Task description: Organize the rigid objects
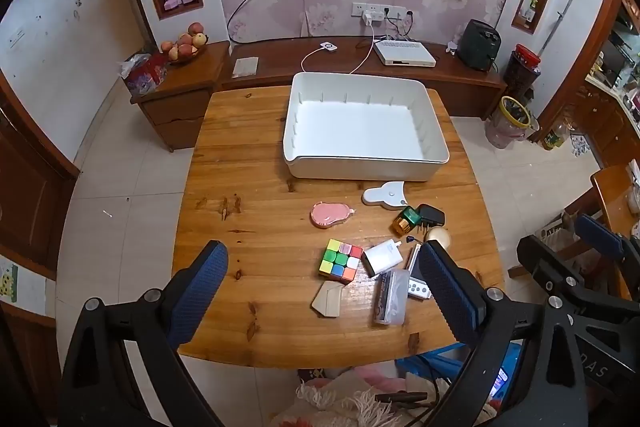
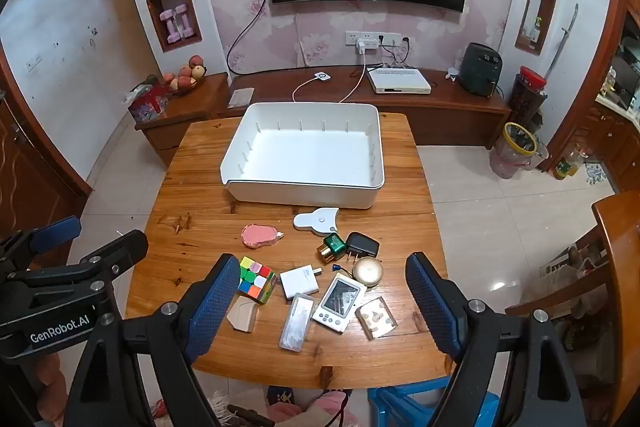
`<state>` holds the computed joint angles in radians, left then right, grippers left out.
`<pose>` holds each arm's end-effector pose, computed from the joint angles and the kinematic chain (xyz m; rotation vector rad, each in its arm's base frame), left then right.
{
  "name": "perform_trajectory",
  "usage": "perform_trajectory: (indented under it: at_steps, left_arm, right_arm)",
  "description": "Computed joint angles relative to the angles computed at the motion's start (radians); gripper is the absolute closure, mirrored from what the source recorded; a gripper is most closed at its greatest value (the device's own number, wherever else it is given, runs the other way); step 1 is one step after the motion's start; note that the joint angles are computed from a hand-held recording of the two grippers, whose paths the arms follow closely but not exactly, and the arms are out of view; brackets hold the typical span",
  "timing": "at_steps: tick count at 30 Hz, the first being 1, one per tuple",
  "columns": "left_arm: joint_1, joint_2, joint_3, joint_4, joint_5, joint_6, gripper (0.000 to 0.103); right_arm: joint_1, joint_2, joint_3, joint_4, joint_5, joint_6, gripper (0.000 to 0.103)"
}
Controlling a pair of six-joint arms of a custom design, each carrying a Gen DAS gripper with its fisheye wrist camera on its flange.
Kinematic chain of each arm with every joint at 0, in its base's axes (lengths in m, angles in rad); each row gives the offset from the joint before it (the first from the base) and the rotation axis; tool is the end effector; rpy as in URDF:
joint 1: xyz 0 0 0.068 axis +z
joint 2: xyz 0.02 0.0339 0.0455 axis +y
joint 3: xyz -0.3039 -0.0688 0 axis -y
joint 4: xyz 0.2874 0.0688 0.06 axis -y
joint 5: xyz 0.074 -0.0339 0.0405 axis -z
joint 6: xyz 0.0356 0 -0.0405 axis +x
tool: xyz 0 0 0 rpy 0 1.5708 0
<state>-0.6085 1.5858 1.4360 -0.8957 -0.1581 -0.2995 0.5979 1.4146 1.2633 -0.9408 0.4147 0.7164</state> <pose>0.3088 -0.2083 0.3394 0.3453 2.5771 -0.1215 0.2684 0.1654 0.3351 0.2779 2.5042 -0.0440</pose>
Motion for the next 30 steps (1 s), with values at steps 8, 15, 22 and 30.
perform_trajectory:
  at_steps: [8, 15, 22, 30]
  left_arm:
    - [0.002, 0.001, 0.002, -0.004, 0.008, -0.003, 0.006]
    - [-0.002, 0.002, 0.001, -0.001, 0.003, -0.006, 0.006]
    - [0.002, 0.000, 0.001, -0.002, 0.010, 0.000, 0.006]
    - [0.002, 0.001, 0.002, -0.001, 0.009, 0.002, 0.006]
  right_arm:
    - [0.002, 0.001, 0.002, -0.003, -0.003, 0.004, 0.018]
    - [-0.015, -0.019, -0.013, -0.003, -0.025, -0.007, 0.018]
    - [0.000, -0.006, -0.006, 0.009, -0.015, -0.004, 0.018]
    - [0.005, -0.009, -0.001, 0.018, -0.011, -0.016, 0.018]
